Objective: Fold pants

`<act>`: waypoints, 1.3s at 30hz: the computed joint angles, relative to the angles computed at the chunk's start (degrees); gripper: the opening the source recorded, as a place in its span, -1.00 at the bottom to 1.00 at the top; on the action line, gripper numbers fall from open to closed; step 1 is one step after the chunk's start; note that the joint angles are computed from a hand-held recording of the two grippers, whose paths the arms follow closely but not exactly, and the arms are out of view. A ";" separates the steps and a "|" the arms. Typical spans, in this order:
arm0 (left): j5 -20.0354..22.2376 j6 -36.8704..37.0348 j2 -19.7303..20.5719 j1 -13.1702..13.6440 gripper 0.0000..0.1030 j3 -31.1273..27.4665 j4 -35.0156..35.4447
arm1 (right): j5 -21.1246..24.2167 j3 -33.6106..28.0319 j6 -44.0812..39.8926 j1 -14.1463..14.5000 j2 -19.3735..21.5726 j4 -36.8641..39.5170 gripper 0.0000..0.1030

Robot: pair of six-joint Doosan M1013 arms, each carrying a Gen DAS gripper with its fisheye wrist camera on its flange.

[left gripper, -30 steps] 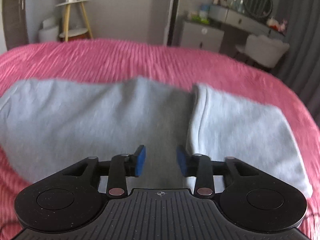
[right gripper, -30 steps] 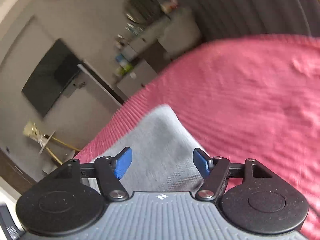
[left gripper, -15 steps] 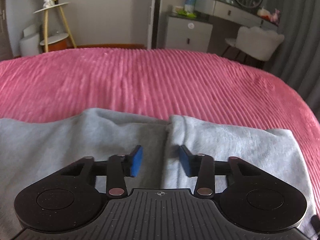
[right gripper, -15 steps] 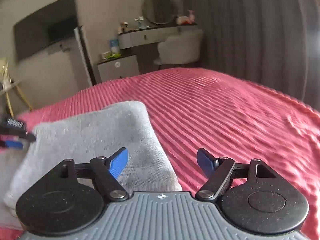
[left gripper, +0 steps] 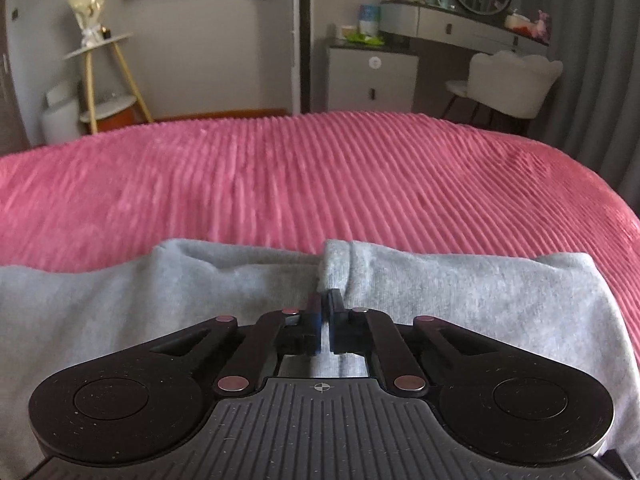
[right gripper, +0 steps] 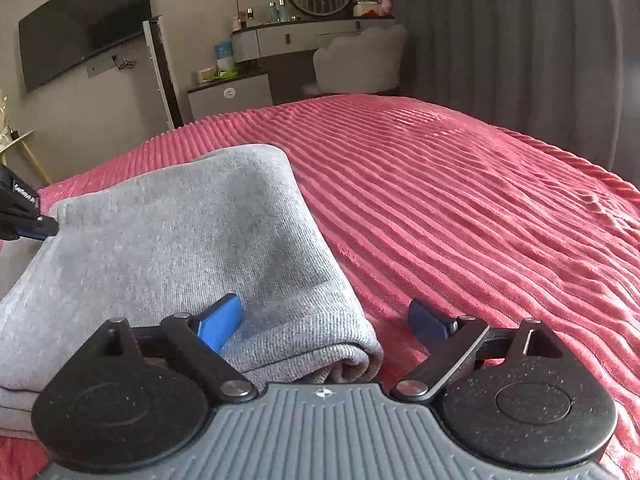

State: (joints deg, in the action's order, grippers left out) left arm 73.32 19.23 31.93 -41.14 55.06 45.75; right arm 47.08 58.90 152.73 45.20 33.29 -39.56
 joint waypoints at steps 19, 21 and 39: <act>-12.68 3.97 -1.49 0.07 -0.31 1.32 3.02 | 0.72 0.50 3.79 0.44 0.06 -2.85 0.85; -12.43 8.29 0.20 0.88 -0.28 -0.62 -0.76 | 0.40 0.82 4.24 0.49 0.01 -3.53 0.86; -7.24 -0.87 -10.28 -3.23 -0.12 14.59 -5.40 | -0.86 1.96 6.67 0.46 -0.29 -4.98 0.89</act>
